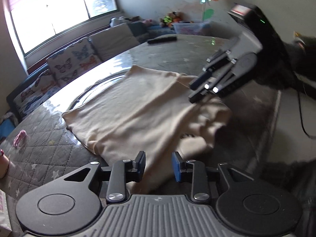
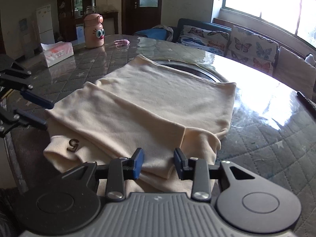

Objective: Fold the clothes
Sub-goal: 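Lift the hem with the right gripper toward the collar while the left gripper holds fabric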

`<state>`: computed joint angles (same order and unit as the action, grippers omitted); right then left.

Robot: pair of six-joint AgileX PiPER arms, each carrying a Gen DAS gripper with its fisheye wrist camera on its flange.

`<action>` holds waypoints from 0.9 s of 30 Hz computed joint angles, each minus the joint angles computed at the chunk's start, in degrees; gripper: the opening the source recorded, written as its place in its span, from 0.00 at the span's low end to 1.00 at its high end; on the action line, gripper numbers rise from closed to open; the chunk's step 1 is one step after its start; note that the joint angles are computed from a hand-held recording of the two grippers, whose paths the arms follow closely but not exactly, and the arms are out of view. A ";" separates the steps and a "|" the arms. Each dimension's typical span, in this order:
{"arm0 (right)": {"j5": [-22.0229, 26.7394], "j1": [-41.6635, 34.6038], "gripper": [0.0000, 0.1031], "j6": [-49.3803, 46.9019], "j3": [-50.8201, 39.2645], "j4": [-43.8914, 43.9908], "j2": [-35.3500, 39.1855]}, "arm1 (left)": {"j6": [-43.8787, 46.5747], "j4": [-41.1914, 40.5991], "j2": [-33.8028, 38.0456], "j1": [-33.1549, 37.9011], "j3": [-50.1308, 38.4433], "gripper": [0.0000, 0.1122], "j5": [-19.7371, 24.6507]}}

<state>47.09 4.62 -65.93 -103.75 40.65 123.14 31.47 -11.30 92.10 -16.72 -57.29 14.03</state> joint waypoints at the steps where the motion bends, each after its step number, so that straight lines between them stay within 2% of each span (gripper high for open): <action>1: 0.26 0.02 0.33 0.28 -0.26 -0.37 -0.01 | -0.64 1.79 -0.37 -0.56 0.98 0.34 -0.65; 8: -0.54 0.23 0.33 -2.11 2.10 -1.23 -2.32 | -4.98 7.74 3.14 -4.51 2.23 0.36 -7.69; 10: -0.68 0.08 0.36 -3.34 3.21 -1.06 -3.36 | -5.36 7.25 4.31 -5.19 1.63 0.35 -9.35; 12: -1.06 -0.18 0.39 -5.25 4.91 -0.84 -4.88 | -3.71 4.22 5.04 -5.38 0.90 0.23 -10.21; 13: -1.45 -0.40 0.39 -6.79 6.24 -0.69 -6.04 | -2.66 2.48 5.23 -5.33 0.50 0.12 -10.30; 14: -1.46 -0.65 0.40 -7.97 7.12 -0.61 -6.92 | -1.26 0.32 5.42 -5.27 0.10 0.10 -10.38; 17: -0.30 -1.61 0.49 -11.73 8.94 -0.27 -8.82 | 7.07 -11.78 6.07 -3.22 -2.76 0.08 -8.63; 21: 0.63 -2.57 0.53 -19.61 12.31 0.45 -11.20 | 9.06 -19.20 8.33 0.22 -8.57 0.07 -4.86; 25: -3.56 -1.60 0.56 -27.91 16.84 3.44 -12.40 | 11.42 -24.85 10.86 3.05 -14.11 0.07 -0.64; 27: -5.86 -0.66 0.56 -31.22 17.81 6.00 -11.76 | 11.21 -24.77 11.59 3.53 -15.72 0.07 0.75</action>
